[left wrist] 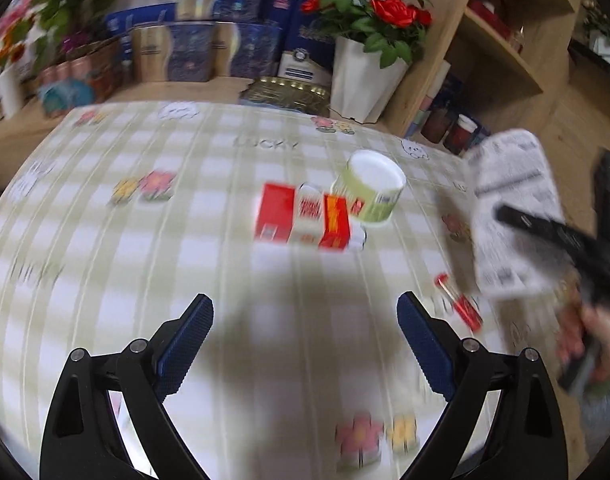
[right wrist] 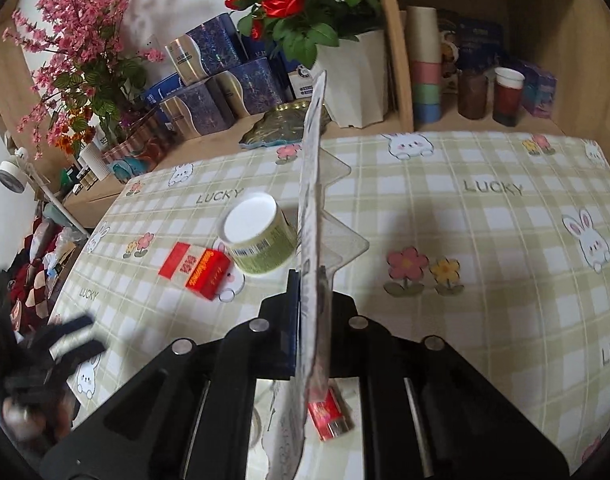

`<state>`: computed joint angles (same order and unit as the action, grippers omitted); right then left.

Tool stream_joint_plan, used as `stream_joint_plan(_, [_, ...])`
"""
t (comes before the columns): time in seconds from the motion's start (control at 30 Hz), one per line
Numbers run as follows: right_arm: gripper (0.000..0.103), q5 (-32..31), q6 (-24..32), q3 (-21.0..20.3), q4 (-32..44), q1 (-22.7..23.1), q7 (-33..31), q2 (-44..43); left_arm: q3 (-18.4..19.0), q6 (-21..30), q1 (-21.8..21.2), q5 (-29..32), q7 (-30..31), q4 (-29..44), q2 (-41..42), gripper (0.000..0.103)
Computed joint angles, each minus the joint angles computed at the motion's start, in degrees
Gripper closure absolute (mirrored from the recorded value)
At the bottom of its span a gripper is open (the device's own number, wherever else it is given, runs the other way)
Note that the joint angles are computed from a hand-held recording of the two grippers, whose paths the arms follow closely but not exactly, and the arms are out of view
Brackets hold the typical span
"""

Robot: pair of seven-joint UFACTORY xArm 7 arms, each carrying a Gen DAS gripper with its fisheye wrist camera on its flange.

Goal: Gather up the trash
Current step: 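Grasp the red cigarette box with the left gripper while the right holds the paper packet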

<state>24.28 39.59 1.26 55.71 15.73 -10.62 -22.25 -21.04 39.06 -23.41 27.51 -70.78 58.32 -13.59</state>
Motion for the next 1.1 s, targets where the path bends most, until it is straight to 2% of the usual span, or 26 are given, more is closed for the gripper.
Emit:
stream_joint_plan(0.13, [0.091, 2.27, -0.56, -1.63, -5.0, -0.12, 0.27, -5.13, 2.48, 1.18, 0.15, 0.72, 5.1, 8.28, 10.46, 0.012])
stream_joint_plan(0.27, [0.091, 3.13, -0.7, -2.7, -9.07, -0.14, 1.22, -9.44, 5.8, 3.01, -2.0, -0.36, 8.93, 14.53, 17.68, 0.012])
stream_joint_plan(0.33, [0.091, 2.8, -0.6, -2.92, -10.25, -0.15, 1.44, -10.94, 7.25, 5.5, -3.36, -0.46, 10.63, 18.62, 21.39, 0.011])
stream_joint_plan(0.5, [0.091, 2.24, -0.69, -3.71, -12.11, 0.43, 1.21, -13.81, 10.73, 11.07, -6.19, -1.1, 12.27, 24.59, 26.37, 0.011])
stream_joint_plan(0.63, [0.091, 2.24, -0.02, -4.15, -12.45, 1.08, 0.95, -14.84, 12.15, 11.24, -6.74, -2.51, 13.28, 25.28, 27.47, 0.013])
stream_joint_plan(0.67, [0.091, 2.14, 0.16, -4.06, -12.74, 1.09, 1.07, -15.25, 12.41, 12.08, -7.19, -1.7, 13.5, 25.65, 27.64, 0.017])
stream_joint_plan(0.73, [0.091, 2.21, 0.5, -4.14, -13.22, 1.17, 1.35, -15.89, 12.73, 14.1, -8.35, 0.41, 13.16, 25.97, 27.34, 0.053])
stream_joint_plan(0.77, [0.091, 2.35, 0.72, -4.11, -13.6, 1.17, 1.75, -16.34, 12.59, 13.08, -7.95, -0.49, 13.74, 24.94, 26.41, 0.062])
stream_joint_plan(0.83, [0.091, 2.59, 1.07, -4.12, -14.27, 1.34, 2.27, -17.18, 12.04, 10.35, -6.55, -4.0, 15.83, 22.44, 24.44, 0.09])
stream_joint_plan(0.9, [0.091, 2.64, 1.42, -3.99, -14.66, 1.64, 2.56, -17.74, 11.37, 7.24, -4.99, -8.75, 18.35, 19.35, 22.25, 0.096])
stream_joint_plan(1.0, [0.091, 2.46, 1.67, -3.52, -15.11, 2.34, 2.53, -18.72, 10.95, 5.35, -3.74, -12.82, 18.33, 16.0, 19.56, 0.096])
stream_joint_plan(1.03, [0.091, 2.43, 1.63, -3.48, -15.19, 2.6, 2.38, -18.85, 10.95, 3.63, -3.16, -14.69, 17.31, 14.5, 18.46, 0.088])
stream_joint_plan(1.07, [0.091, 2.43, 1.6, -3.45, -15.26, 2.82, 2.33, -18.94, 10.95, 2.38, -2.71, -15.58, 16.25, 13.6, 17.77, 0.078])
stream_joint_plan(1.1, [0.091, 2.48, 1.56, -3.41, -15.27, 3.0, 2.39, -18.92, 10.98, 1.19, -2.35, -15.73, 14.7, 12.99, 17.3, 0.047])
